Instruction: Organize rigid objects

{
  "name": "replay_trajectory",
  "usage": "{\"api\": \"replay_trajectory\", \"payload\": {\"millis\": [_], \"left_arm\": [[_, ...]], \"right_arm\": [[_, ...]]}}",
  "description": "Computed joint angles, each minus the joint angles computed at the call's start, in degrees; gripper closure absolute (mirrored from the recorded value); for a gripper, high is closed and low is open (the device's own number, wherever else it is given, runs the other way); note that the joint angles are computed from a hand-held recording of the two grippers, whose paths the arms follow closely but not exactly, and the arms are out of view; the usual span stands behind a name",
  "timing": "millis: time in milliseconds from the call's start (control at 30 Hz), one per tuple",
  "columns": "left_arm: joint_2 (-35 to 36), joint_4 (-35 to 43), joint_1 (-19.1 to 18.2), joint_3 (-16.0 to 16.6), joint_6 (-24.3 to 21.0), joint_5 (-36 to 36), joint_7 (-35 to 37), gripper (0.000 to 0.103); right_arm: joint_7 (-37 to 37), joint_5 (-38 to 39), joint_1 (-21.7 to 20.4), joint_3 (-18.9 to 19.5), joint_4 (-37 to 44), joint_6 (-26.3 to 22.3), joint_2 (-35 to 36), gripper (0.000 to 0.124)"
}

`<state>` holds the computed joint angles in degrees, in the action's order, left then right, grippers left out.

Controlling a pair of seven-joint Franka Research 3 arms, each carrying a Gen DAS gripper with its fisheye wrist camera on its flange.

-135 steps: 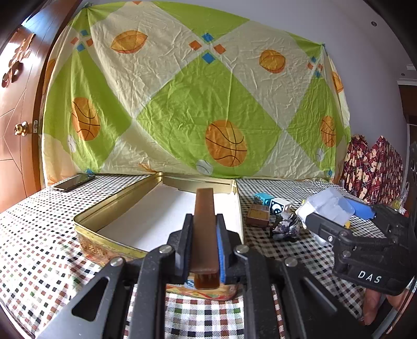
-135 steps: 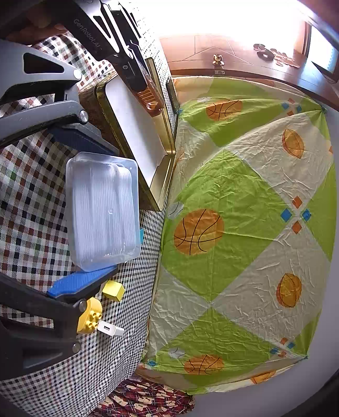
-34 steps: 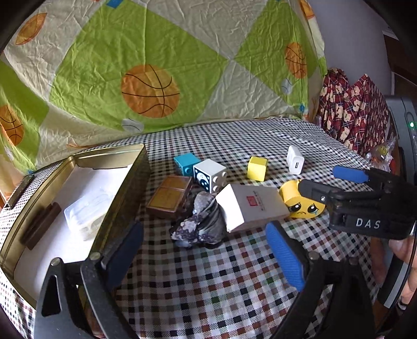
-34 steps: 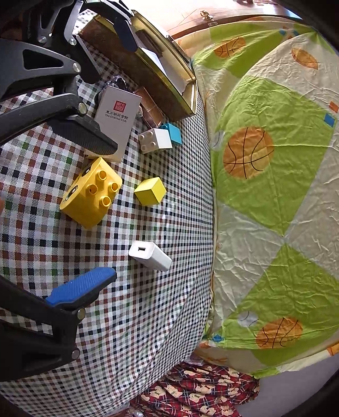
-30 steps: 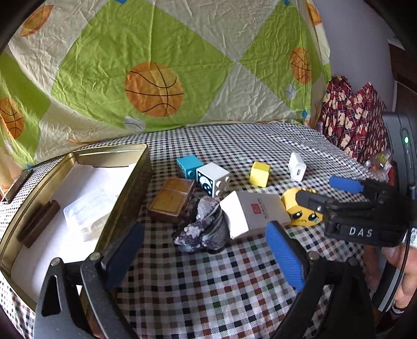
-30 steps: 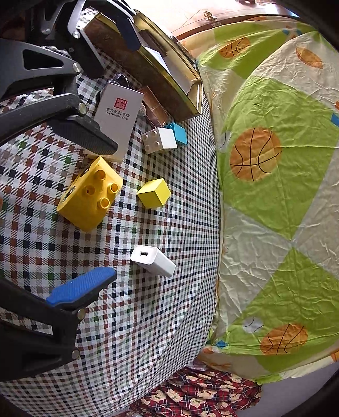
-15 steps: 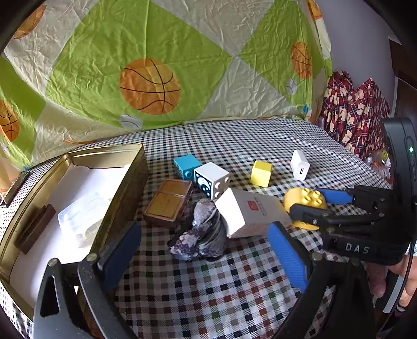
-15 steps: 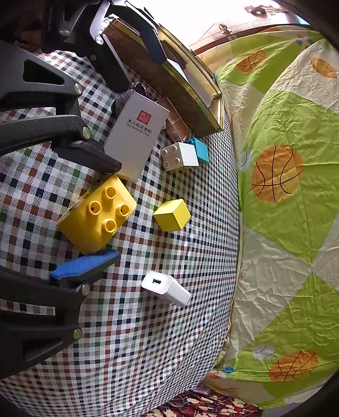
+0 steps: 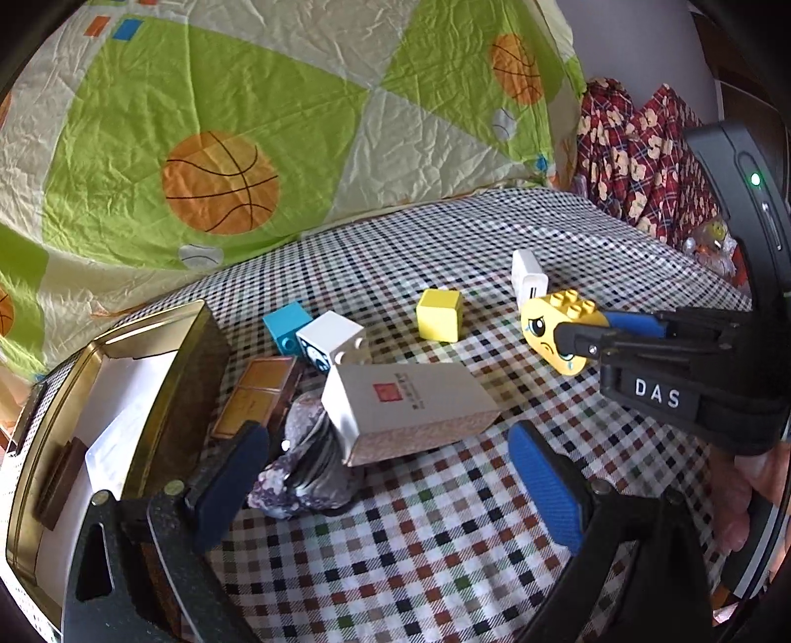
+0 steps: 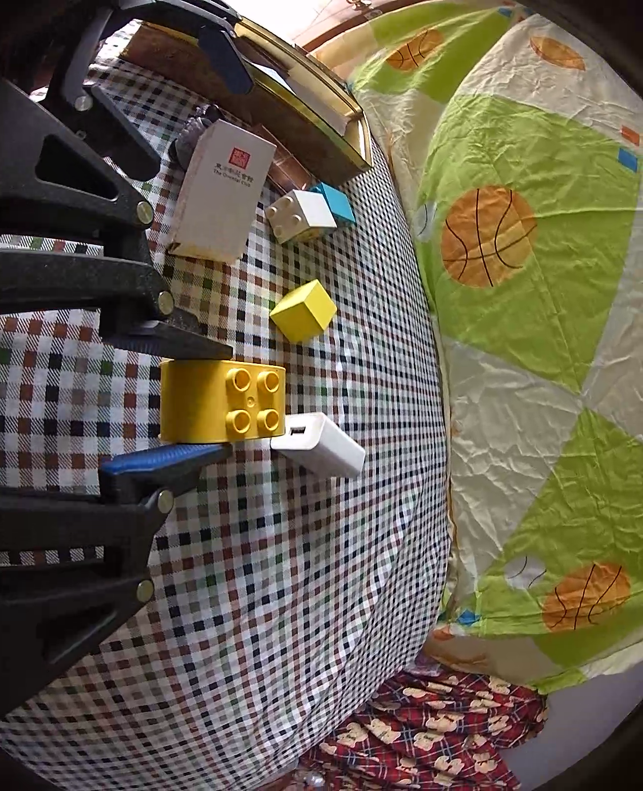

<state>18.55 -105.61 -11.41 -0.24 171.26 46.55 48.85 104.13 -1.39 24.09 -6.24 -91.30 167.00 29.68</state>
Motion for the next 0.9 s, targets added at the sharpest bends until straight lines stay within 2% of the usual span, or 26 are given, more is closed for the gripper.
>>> {"api": "replay_trajectory", "payload": {"millis": [167,333,400,533,700,833,900], "left_arm": [[2.95,4.18,0.74,-2.81,-4.75,-5.17,5.68,0.004],[5.02,7.45,0.18,-3.26,-9.71,-8.31,8.54,0.004],[5.09,7.74,-0.58,-2.60,-10.41,-7.75,8.15,0.006],[4.08,5.89,-0.06,-2.43,-7.13,-7.74,7.47,0.019],[3.35,3.57,3.63,-5.19,-2.00,-14.46,11.72,0.021],[2.17,1.33,1.90,-2.16,2.50,-14.05,9.41,0.023],[1.91,0.71,2.50,-2.69,3.26,-14.78,10.34,0.024]], "right_arm": [[2.14,-1.05,1.08,-1.51,-0.38,0.37,-0.20,0.090],[1.33,-0.57,0.23,-0.45,-0.61,0.66,-0.36,0.090],[0.94,-0.57,0.21,-0.30,-0.31,0.49,-0.18,0.090],[0.59,-0.72,0.44,-0.48,-0.48,0.94,-0.24,0.090],[0.97,-1.16,1.27,-1.44,-1.15,2.33,-0.49,0.090],[2.49,-2.59,3.34,-3.73,-2.30,4.41,-0.94,0.090],[2.84,-2.98,3.92,-4.24,-2.43,4.96,-0.99,0.090]]}}
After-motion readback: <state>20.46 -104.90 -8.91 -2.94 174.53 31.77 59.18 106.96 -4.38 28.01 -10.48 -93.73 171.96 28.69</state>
